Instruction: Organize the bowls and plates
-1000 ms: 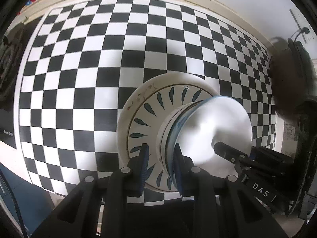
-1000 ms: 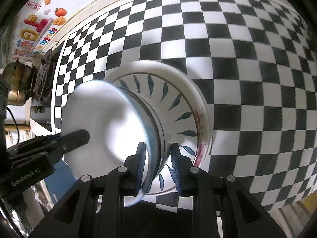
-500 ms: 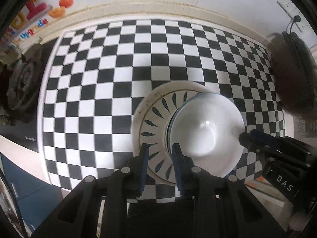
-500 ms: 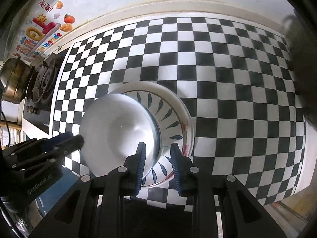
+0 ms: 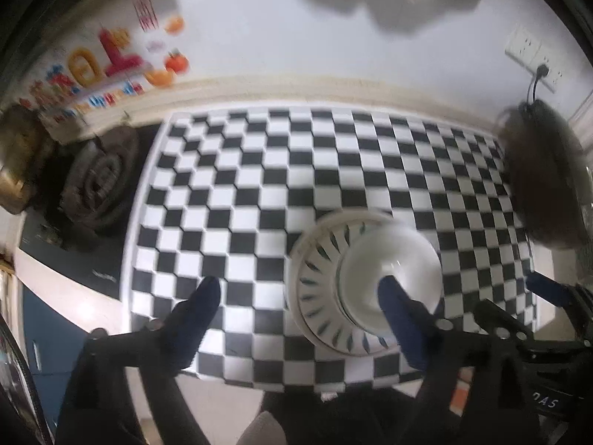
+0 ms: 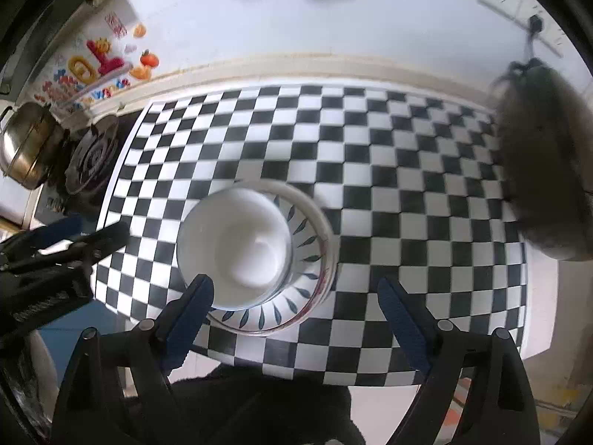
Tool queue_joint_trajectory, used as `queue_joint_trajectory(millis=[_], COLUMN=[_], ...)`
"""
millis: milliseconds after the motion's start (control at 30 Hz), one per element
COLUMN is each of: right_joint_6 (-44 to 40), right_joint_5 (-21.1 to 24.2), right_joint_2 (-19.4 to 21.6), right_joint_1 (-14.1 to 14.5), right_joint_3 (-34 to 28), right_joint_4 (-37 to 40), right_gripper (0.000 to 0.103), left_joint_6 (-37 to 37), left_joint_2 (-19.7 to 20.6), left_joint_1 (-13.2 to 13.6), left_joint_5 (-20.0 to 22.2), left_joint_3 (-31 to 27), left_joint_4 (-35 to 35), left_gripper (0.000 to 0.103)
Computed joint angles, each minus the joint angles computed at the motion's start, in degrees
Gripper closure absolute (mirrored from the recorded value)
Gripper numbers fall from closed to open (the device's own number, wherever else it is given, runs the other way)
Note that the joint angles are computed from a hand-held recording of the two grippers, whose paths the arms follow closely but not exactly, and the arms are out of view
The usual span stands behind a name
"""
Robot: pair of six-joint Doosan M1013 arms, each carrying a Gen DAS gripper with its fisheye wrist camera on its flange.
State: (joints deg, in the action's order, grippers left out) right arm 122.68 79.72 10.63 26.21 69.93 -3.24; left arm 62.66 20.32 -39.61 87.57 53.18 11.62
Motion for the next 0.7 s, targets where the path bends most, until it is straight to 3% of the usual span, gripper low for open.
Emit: queue_joint_trajectory(millis=[100,300,700], right_joint_6=[2.74,9.51,16.76], right_joint_5=[-0.23,-1.15,-2.85], right_joint_2=[-0.91,-3.24,-8.50], right_joint_1=[0.94,2.99,9.03], right_joint_3=[-0.07,-0.06,-0.05], right_joint_4=[-3.03,-8.28,-20.15], right_gripper=[0.007,0.006,0.005], left_joint_6=[0.96,2.72,-2.57], left_joint_2=[-0.92,-3.16,-8.61], left_joint_1=[-0.70,-1.38,-6.48], left_joint_5=[-1.71,-4.42,-8.10], left_joint_3=[0.25,1.54,4.66], left_joint_4=[3.01,2.11,10.44], left_gripper=[0.010,0.009,0.009])
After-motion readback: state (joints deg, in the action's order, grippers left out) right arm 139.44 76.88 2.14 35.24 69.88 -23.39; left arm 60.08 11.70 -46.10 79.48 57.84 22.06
